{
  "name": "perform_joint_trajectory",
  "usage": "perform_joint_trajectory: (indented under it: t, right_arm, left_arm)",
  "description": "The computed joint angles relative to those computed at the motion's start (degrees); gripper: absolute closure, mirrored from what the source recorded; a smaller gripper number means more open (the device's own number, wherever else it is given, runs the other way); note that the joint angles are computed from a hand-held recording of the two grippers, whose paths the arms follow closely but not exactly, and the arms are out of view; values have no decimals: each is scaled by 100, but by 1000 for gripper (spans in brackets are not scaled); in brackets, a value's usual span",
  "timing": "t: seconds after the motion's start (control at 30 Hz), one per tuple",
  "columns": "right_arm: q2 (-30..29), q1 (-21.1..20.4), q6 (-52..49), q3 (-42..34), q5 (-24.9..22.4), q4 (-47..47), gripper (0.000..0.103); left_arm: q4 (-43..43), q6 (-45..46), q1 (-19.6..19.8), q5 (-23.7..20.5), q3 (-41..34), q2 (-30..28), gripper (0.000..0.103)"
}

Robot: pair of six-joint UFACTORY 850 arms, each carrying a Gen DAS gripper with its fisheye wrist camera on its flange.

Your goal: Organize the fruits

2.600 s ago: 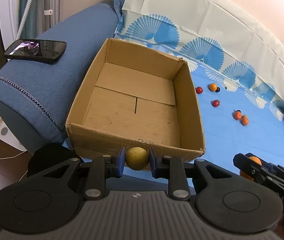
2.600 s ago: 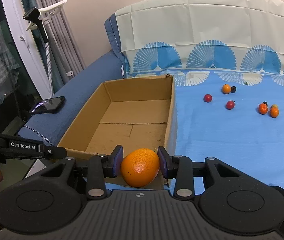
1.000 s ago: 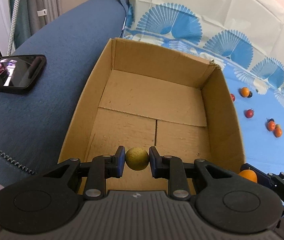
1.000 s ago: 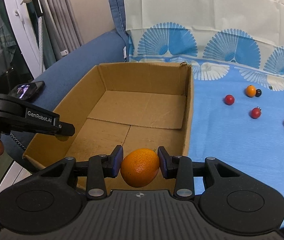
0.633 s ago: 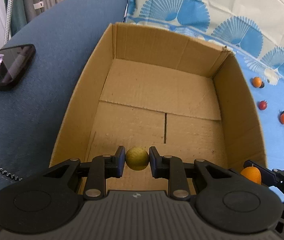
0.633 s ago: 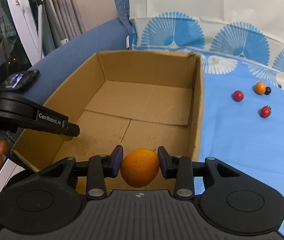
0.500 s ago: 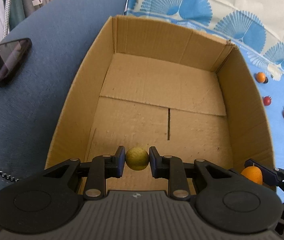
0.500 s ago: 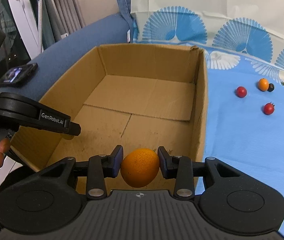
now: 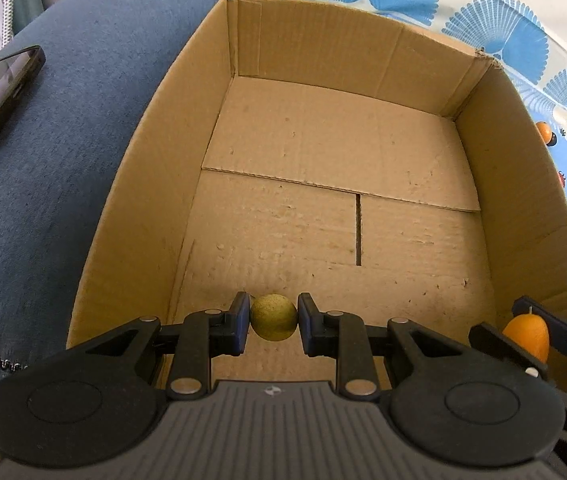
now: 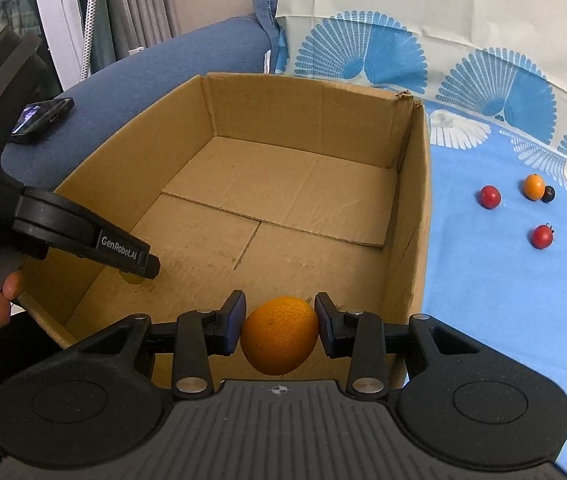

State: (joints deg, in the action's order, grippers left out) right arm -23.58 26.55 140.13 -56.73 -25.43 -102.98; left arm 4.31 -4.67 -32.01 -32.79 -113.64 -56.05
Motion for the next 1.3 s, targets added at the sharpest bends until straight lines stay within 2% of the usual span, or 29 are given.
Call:
perform_joint_trajectory:
  t: [0.23, 0.27, 0.3, 0.33, 0.37, 0.43, 0.5, 0.57, 0.63, 0.83, 1.03, 1.3]
  right_arm:
    - [-30, -65, 22, -31, 37, -83, 63]
    - [-35, -78, 58, -35, 49, -133, 63]
    - [-31, -95, 122, -34, 67, -207, 63]
    - [-16, -110, 195, -20, 65, -276, 57]
    - [8, -120, 204, -11, 42, -285, 43]
    - [82, -78, 264, 47, -157, -341, 28]
    - [170, -18, 150, 112, -356, -240, 22]
    - [290, 45, 28, 202, -465, -109, 19]
    - [414, 137, -96, 285, -546, 138, 13]
    - [787, 497, -410, 521, -724, 863, 9]
    - [1138, 991, -376, 696, -1132, 1211, 6]
    - [1598, 1742, -193, 1018, -2113, 1428, 2]
  left_arm:
    - [103, -107, -50, -53, -56, -48, 74]
    - [48, -91, -42, -30, -43, -36, 70]
    - [-48, -37, -26, 12, -12, -9, 45]
    - [-135, 8, -10, 40, 5, 15, 27]
    - [-444, 265, 22, 93, 37, 48, 13]
    - [-957, 704, 61, 21, 41, 91, 6]
    - [-712, 490, 22, 39, 109, 153, 0]
    - [-282, 147, -22, 88, 231, 253, 0]
    - [-237, 131, -12, 51, 354, 366, 0]
    - [-141, 2, 11, 114, 983, 918, 0]
    - [-308, 217, 15, 593, 2149, 1822, 0]
    - [394, -387, -95, 1530, 3560, 2915, 0]
